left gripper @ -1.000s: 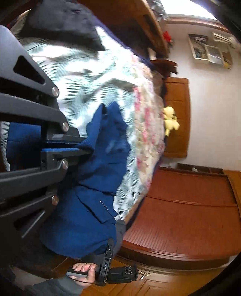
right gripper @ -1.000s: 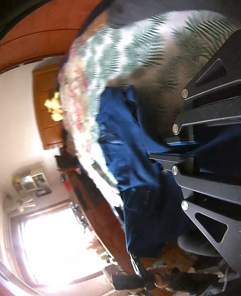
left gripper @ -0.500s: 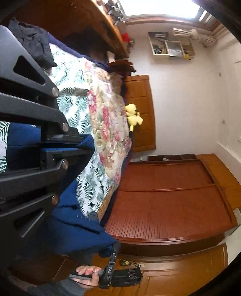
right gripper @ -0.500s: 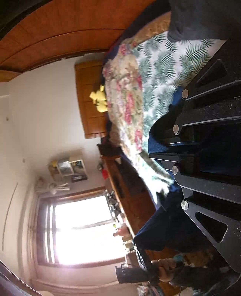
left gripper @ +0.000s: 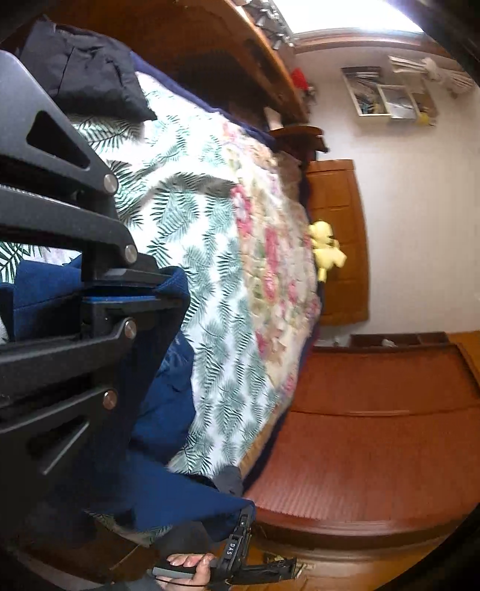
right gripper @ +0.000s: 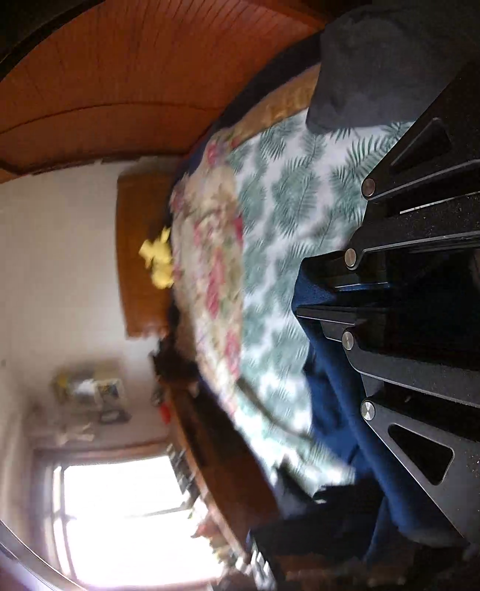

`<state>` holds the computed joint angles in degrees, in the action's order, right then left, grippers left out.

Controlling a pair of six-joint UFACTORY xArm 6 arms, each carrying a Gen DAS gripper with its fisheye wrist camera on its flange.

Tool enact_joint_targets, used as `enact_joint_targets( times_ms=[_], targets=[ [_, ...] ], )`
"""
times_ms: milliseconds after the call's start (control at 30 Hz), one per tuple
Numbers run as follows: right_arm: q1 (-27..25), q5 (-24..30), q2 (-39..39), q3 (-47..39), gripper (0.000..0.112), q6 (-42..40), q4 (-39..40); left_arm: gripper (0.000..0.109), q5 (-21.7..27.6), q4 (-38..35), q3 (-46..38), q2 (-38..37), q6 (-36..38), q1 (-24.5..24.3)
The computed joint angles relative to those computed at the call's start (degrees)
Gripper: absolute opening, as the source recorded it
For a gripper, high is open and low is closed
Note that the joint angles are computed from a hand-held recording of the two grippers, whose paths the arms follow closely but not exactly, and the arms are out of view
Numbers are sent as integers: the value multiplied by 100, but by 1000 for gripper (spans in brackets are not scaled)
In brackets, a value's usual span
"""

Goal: Fold large clothes

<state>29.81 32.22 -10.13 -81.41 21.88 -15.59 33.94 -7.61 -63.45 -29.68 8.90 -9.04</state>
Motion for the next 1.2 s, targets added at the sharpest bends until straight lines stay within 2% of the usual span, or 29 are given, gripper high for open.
enact_joint_targets(
  times_ms=[67, 200, 267, 333, 467, 567, 633, 700, 733, 900, 967, 1033, 1200],
  targets=[
    [-55, -27, 205, 15, 3, 239, -389, 0, -47, 287, 79, 72, -214, -81],
    [-64, 2, 453, 140, 3, 145, -340, 0, -105, 762, 204, 158, -534, -172],
    [-12, 55, 476, 239, 5, 357, -765, 0, -173, 1016, 313, 122, -724, -194],
    [40, 131, 500, 299, 6, 541, -1079, 0, -181, 981, 386, 83, -712, -161],
    [38, 156, 485, 377, 12, 637, -1128, 1, -143, 915, 508, -35, -747, -120],
    [80, 257, 443, 394, 22, 657, -1225, 2, -37, 598, 558, -121, -600, -44],
    [147, 384, 402, 384, 43, 737, -1397, 2, -25, 429, 614, -194, -525, 14],
    [208, 451, 319, 419, 55, 894, -1623, 3, -53, 242, 706, -304, -355, 65],
    [223, 456, 259, 456, 56, 943, -1675, 4, -23, 154, 715, -331, -266, 84],
    [341, 507, 128, 488, 57, 689, -1450, 9, 81, 130, 798, -478, -102, 110],
    [458, 504, 120, 498, 58, 593, -1464, 19, -53, 451, 913, -577, -289, 122],
    [568, 472, 166, 493, 59, 500, -1390, 22, -164, 611, 1013, -673, -380, 171],
    [809, 170, 395, 503, 60, -14, -595, 25, -174, 325, 1226, -883, -188, 347]
  ],
)
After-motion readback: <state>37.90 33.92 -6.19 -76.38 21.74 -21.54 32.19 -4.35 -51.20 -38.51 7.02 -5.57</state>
